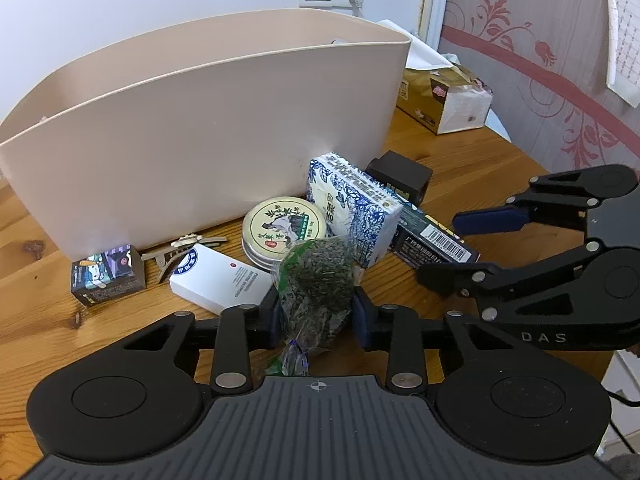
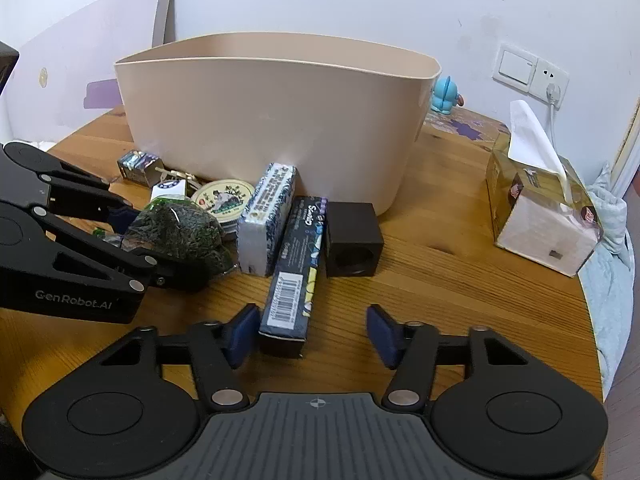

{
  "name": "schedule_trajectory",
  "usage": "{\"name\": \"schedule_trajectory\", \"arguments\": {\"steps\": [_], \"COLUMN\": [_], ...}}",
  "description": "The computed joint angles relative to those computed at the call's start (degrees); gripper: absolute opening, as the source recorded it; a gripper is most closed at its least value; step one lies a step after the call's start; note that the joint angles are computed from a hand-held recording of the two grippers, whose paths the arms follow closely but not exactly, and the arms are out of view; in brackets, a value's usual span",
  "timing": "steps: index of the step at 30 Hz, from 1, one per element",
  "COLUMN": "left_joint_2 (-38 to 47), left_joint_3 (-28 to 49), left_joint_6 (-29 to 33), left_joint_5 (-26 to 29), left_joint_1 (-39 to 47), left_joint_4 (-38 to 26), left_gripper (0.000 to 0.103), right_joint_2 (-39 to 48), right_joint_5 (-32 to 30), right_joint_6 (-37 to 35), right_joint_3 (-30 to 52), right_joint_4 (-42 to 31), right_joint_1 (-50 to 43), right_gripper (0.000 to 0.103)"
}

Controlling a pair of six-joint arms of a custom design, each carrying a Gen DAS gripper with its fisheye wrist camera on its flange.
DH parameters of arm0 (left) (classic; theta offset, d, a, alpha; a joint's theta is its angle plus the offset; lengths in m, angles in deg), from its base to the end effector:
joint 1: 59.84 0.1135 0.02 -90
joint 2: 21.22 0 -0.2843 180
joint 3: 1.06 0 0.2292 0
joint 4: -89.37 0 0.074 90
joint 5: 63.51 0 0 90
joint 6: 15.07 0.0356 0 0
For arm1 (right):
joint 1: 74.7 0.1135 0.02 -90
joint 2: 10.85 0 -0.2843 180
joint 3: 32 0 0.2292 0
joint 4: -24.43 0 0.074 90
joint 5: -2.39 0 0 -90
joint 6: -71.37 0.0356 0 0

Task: Organize objects
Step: 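Grasp the herb bag with left tool while right tool grasps the dark barcode box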

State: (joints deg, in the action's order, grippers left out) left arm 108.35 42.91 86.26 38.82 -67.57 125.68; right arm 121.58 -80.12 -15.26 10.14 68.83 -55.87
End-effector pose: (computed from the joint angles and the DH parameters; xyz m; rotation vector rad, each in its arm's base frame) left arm 0.2860 -0.0465 0.0217 0.4955 2.3665 -0.2327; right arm 0.2729 0.0882 0.0157 -0.2557 2.3493 0.0325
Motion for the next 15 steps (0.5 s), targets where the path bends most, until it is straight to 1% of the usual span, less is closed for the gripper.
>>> {"name": "schedule_trajectory", "arguments": {"steps": [2, 4, 7, 8, 10, 11, 12, 15], "left_joint_2": [-0.4, -0.56, -0.82, -0.92, -1.29, -1.56, -1.89, -2.67], "left_joint_3": [0.04, -0.19, -0.97, -1.2, -1.97, -2.44, -3.04, -4.44], "left_joint_6": [0.28, 0.61, 0.36, 0.32, 0.42, 0.51, 0.59, 0.84], "left_joint_5": [0.97, 1.08, 0.5, 0.43, 0.38, 0.42, 0.48, 0.91], "left_joint_1": [0.62, 0.9, 1.11, 1.21, 1.57, 1.8, 2.05, 3.03], "left_joint_4": [-0.94, -1.08, -0.49, -0.39, 0.14, 0.46, 0.89, 1.82], "left_gripper": [0.033, 0.032, 0.031, 0.031, 0.03, 0.03, 0.03, 0.029], "right_joint_2": [0.06, 0.13, 0.0, -0.16, -0.22, -0.26, -0.34, -1.04], "right_joint_5": [-0.5, -1.12, -0.9, -1.07, -1.74, -1.41, -0.72, 1.77], "right_joint_6": [0.48, 0.65, 0.79, 1.07, 1.42, 1.64, 1.65, 1.59], "right_joint_3": [0.16, 0.2, 0.26, 0.34, 0.31, 0.27, 0.23, 0.02], "right_joint_4": [0.04, 0.17, -0.15, -0.5, -0.52, -0.58, -0.69, -1.95], "right_joint_1": [-0.08, -0.13, 0.12, 0.12, 0.07, 0.38, 0.78, 2.1], "right_gripper": [0.05, 0.046, 0.044, 0.039, 0.032, 0.026, 0.022, 0.021]}}
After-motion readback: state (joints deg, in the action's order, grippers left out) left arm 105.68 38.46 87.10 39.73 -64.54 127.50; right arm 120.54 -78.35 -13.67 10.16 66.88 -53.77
